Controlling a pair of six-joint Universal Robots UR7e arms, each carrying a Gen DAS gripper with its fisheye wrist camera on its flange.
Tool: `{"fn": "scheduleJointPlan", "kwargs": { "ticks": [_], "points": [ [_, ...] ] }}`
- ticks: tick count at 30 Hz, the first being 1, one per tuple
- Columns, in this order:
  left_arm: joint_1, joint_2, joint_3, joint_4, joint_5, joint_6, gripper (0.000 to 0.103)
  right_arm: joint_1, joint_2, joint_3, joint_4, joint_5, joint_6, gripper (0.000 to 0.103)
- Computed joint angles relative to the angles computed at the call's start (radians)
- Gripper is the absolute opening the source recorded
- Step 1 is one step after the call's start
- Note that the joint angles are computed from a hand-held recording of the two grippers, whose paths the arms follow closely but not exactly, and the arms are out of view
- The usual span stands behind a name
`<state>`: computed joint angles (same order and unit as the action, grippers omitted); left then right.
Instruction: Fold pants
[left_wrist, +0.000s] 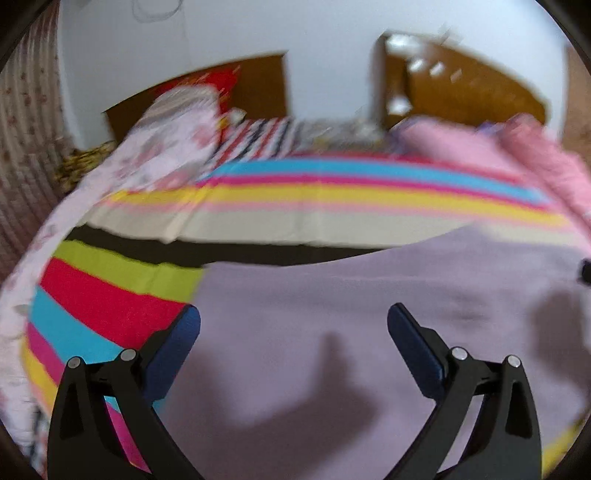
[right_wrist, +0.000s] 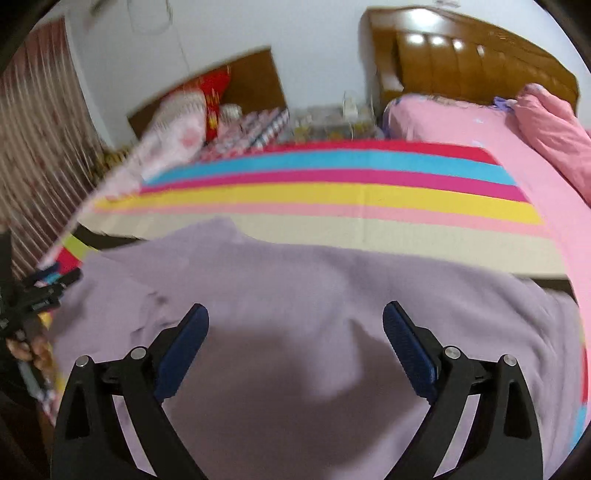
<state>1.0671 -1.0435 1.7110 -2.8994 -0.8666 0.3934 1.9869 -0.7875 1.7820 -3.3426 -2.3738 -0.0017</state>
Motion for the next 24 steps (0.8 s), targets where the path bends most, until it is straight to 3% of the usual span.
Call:
{"fn": "scheduleJointPlan", "kwargs": {
  "ticks": [2, 5, 8, 12, 14, 18, 20, 24],
  "points": [
    [-0.038, -0.057, 0.087, 0.001, -0.101, -0.017, 0.101, 0.022, -0.083, 0.127, -0.098, -0.011, 0.058, 0.092],
    [-0.079, -0.086, 0.169, 0.036, -0.152, -0.011, 0.101, 0.040, -0.198, 0.301, -0.215, -0.030, 0.180, 0.092],
    [-0.115, -0.087, 0.250, 0.007, -0.147, 0.044, 0.101, 0.053, -0.314, 0.490, -0.293, -0.046, 0.339, 0.092],
    [-0.113, -0.038, 0.264, 0.039, -0.085, 0.031, 0.101, 0.021, -0.374, 0.625, -0.336, -0.006, 0.464, 0.091],
    [-0.091, -0.022, 0.254, 0.063, -0.101, 0.003, 0.102, -0.021, -0.357, 0.660, -0.416, 0.089, 0.476, 0.090],
    [-0.077, -0.020, 0.236, 0.091, -0.118, -0.005, 0.102, -0.060, -0.318, 0.639, -0.423, 0.162, 0.477, 0.089],
    [-0.075, -0.018, 0.242, 0.071, -0.122, 0.001, 0.102, -0.072, -0.300, 0.614, -0.409, 0.175, 0.465, 0.089],
    [-0.072, -0.018, 0.244, 0.063, -0.131, 0.002, 0.102, -0.081, -0.286, 0.580, -0.365, 0.131, 0.497, 0.089]
  ]
}}
